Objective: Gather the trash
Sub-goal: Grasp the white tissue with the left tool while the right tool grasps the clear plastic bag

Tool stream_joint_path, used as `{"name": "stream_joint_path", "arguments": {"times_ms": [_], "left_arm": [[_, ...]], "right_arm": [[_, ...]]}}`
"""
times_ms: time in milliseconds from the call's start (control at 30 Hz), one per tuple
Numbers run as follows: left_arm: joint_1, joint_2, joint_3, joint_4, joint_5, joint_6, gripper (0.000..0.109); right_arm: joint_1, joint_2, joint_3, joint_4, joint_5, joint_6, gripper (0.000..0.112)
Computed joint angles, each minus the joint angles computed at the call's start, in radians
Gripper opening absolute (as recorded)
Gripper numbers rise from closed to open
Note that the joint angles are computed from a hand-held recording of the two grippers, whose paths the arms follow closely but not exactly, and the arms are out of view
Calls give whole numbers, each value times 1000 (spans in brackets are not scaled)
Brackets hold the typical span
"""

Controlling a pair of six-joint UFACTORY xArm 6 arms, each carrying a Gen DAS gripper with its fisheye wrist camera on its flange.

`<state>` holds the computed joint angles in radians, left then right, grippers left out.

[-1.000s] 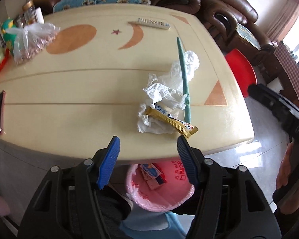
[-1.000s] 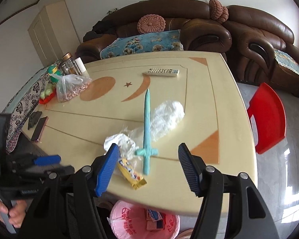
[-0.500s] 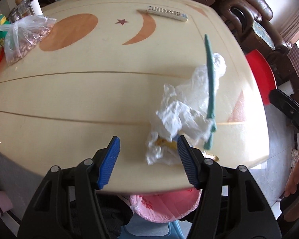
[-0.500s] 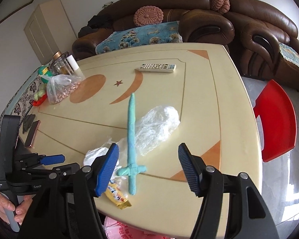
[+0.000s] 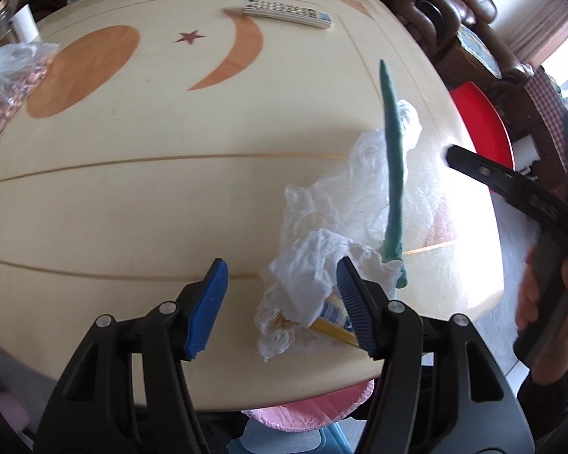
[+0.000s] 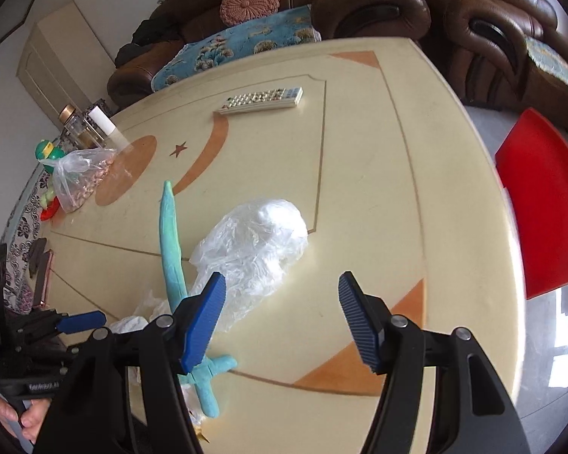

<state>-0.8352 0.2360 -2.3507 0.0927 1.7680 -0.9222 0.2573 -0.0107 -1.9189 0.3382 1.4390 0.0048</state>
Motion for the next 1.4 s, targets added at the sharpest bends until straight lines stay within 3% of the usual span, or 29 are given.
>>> {"name": "stream_joint_path", "arguments": {"times_ms": [133, 400, 933, 1200, 1333, 1400], "left_arm": [[17, 36, -29, -36, -3, 49, 59], [60, -72, 177, -114, -132, 57, 59], [86, -181, 352, -184, -232, 112, 59], [120, -254, 470, -250, -310, 134, 59], [127, -253, 488, -267, -333, 125, 59], [129, -247, 490, -266, -336, 122, 60]], "right_arm": [[5, 60, -32, 18, 4, 42, 61], [-1, 110, -42, 107, -3, 88, 61], [18, 179, -93, 264, -4, 162, 61], [41, 184, -88, 266, -18, 182, 61], [49, 189, -93, 259, -13, 170, 49], [52, 183, -81, 267, -25, 160, 37]]}}
